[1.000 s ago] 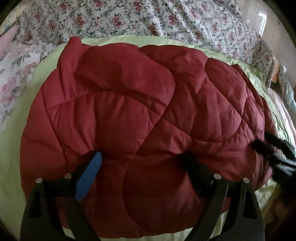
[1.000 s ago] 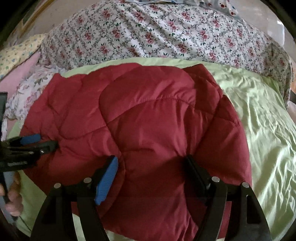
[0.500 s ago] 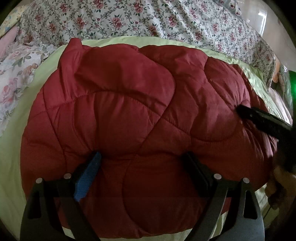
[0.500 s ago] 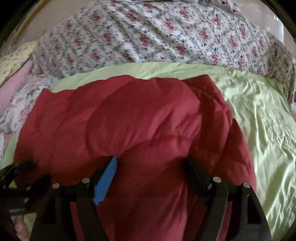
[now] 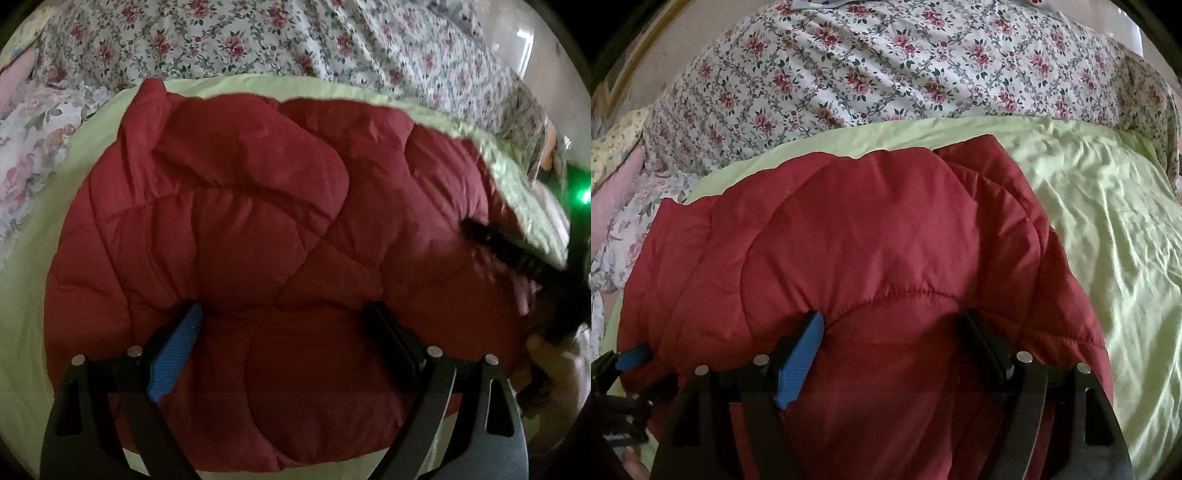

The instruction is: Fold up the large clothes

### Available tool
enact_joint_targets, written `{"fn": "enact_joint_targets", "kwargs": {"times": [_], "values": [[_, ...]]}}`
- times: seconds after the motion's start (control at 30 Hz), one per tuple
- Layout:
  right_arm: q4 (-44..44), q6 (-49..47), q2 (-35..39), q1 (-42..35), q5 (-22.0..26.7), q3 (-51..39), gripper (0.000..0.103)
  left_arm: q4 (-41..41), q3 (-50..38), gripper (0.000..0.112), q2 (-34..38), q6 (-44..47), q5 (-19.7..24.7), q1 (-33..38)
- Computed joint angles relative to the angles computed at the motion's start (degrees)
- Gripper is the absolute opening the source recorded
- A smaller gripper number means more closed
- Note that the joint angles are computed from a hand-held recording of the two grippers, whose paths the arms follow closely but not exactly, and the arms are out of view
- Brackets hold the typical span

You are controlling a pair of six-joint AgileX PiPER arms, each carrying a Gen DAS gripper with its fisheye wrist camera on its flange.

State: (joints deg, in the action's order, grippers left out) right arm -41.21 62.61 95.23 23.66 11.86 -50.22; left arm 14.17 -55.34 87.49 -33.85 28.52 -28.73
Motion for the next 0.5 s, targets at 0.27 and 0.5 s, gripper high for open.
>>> {"fn": "enact_joint_targets", "kwargs": {"times": [0.27, 0.5], "values": [[0.0, 0.2, 0.1, -0.1, -0.6, 0.1, 0.078, -7.5, -5.0, 0.092, 0.9, 6.8, 0.2, 7.9], [6.3, -7.9, -2.5, 1.4, 4.0, -2.6, 0.079, -10.4, -9.7, 0.091, 6.3, 11.5, 1.7, 11.3]]}}
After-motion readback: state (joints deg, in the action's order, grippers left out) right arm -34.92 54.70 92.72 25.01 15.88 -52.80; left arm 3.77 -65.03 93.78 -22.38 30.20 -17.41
